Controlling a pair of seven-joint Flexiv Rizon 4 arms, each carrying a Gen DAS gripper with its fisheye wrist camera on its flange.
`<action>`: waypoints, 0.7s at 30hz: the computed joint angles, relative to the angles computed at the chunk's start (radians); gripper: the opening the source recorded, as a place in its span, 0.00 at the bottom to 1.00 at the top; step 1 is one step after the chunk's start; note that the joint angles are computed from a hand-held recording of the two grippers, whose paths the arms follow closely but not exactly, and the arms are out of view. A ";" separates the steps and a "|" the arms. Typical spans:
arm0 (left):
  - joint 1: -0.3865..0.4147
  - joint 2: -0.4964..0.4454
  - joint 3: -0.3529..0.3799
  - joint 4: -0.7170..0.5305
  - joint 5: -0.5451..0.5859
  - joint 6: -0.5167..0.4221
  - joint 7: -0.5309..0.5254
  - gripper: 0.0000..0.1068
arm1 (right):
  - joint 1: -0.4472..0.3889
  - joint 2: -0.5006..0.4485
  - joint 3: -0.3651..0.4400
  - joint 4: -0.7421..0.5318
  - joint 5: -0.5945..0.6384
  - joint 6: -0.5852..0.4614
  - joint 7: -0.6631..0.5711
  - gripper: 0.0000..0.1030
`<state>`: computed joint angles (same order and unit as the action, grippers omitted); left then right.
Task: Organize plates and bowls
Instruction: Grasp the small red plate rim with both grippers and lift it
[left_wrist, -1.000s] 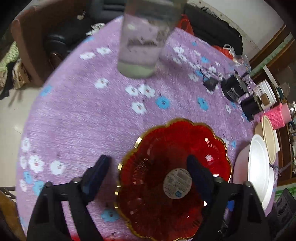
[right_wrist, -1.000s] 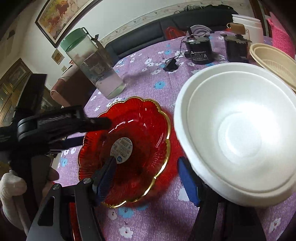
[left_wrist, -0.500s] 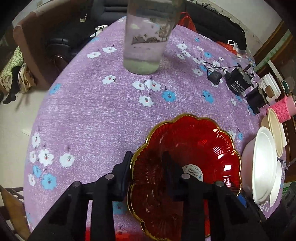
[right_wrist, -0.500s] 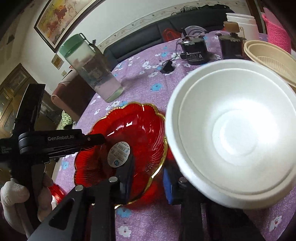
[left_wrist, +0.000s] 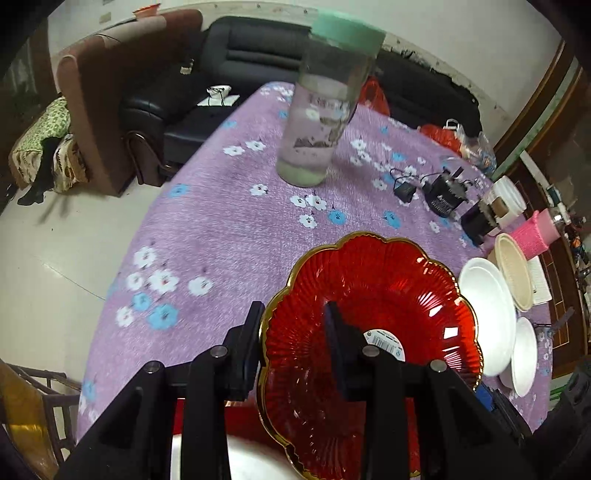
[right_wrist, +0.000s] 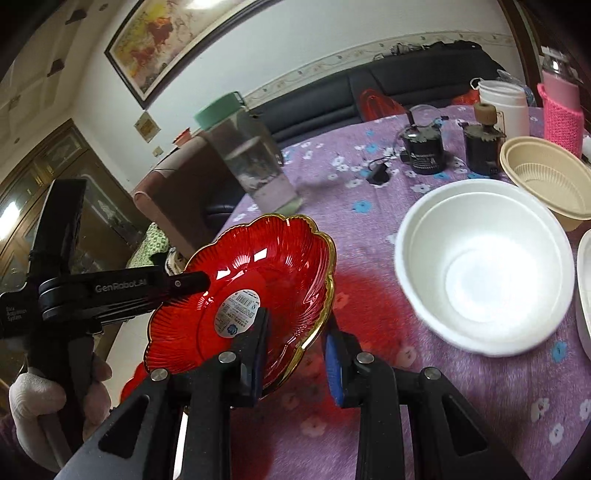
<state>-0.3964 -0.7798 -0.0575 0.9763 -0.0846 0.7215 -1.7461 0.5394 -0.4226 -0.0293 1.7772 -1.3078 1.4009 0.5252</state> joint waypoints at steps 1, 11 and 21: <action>0.003 0.028 -0.002 0.045 0.000 0.030 -0.001 0.30 | 0.003 0.005 0.002 0.002 -0.003 -0.003 -0.001 0.29; 0.043 0.264 -0.008 0.439 -0.016 0.271 -0.031 0.30 | 0.043 0.014 0.043 -0.013 0.002 -0.029 -0.050 0.29; 0.115 0.413 -0.034 0.751 -0.119 0.445 -0.036 0.30 | 0.124 -0.020 0.060 -0.050 0.099 -0.055 -0.196 0.29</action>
